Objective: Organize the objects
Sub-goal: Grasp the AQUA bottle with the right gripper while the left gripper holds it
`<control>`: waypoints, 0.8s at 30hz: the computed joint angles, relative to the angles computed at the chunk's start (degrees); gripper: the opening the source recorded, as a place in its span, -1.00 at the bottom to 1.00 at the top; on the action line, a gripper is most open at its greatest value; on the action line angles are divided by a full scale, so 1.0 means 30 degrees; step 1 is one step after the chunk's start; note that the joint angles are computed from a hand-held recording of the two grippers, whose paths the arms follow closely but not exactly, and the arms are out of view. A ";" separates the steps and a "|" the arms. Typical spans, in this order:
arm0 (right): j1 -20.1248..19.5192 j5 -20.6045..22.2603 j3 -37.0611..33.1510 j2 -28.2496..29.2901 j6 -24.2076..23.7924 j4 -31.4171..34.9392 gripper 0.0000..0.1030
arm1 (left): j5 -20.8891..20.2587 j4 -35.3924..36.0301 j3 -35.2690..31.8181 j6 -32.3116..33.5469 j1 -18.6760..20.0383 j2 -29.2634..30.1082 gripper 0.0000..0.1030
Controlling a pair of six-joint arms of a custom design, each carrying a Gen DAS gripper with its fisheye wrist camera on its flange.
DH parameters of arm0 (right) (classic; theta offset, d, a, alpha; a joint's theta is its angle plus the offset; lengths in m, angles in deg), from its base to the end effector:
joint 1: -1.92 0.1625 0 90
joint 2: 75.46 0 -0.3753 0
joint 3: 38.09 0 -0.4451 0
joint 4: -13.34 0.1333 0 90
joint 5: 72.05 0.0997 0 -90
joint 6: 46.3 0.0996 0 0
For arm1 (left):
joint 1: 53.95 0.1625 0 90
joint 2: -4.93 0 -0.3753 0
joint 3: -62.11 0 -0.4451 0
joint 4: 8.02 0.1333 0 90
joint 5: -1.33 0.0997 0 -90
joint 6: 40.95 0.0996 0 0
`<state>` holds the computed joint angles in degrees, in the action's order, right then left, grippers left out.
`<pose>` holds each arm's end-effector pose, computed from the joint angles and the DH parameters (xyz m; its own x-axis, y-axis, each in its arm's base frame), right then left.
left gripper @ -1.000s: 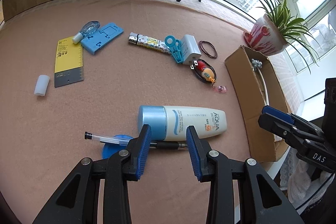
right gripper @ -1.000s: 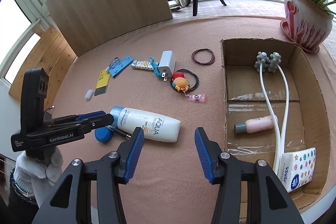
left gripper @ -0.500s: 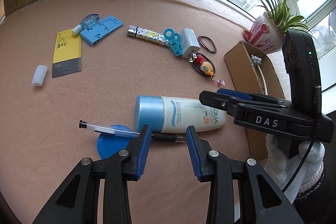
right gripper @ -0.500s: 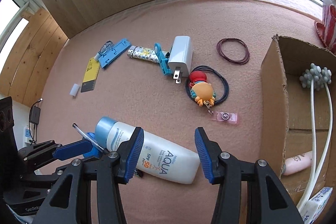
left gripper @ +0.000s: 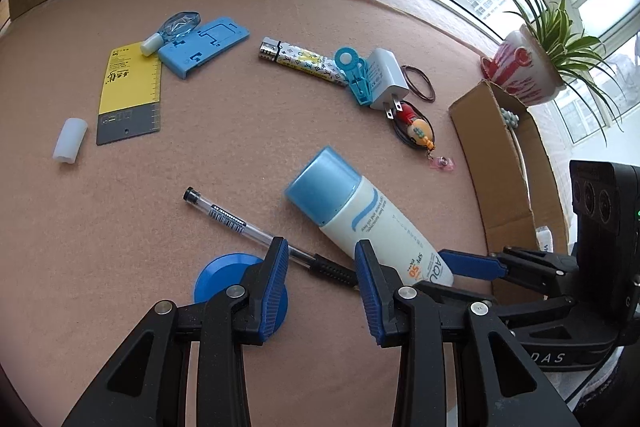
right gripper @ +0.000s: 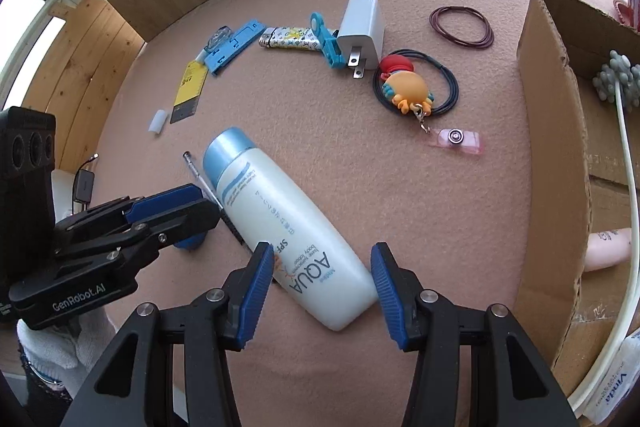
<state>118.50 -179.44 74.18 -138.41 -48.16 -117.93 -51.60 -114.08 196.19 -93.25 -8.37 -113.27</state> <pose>0.3370 -0.4422 0.0511 -0.8199 -0.4929 0.2912 -0.4699 0.8700 0.1496 -0.1074 -0.3858 0.2923 -0.9031 -0.2244 -0.3661 -0.0239 0.8776 -0.4789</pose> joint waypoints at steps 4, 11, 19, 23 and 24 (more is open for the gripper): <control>0.0048 0.0708 0.1021 -0.0678 0.0120 0.0029 -0.09 | -0.0015 -0.0433 0.0143 0.0043 -0.0042 -0.0080 -0.27; 0.0040 0.1028 0.2041 -0.2135 0.0386 -0.0817 -0.09 | 0.0177 -0.0636 0.0436 -0.0330 -0.0855 -0.0601 -0.27; -0.0501 0.1717 0.1336 -0.2515 0.1192 -0.1253 -0.09 | -0.0604 -0.1592 0.0625 -0.0286 -0.1281 0.0285 -0.26; -0.0195 0.1729 0.0819 -0.1723 0.0901 -0.1298 -0.09 | -0.0674 -0.2000 0.0671 -0.0355 -0.1186 0.0586 -0.24; -0.0176 0.1712 0.0652 -0.1465 0.0956 -0.1289 -0.09 | -0.0711 -0.2114 0.0699 -0.0365 -0.1140 0.0628 -0.24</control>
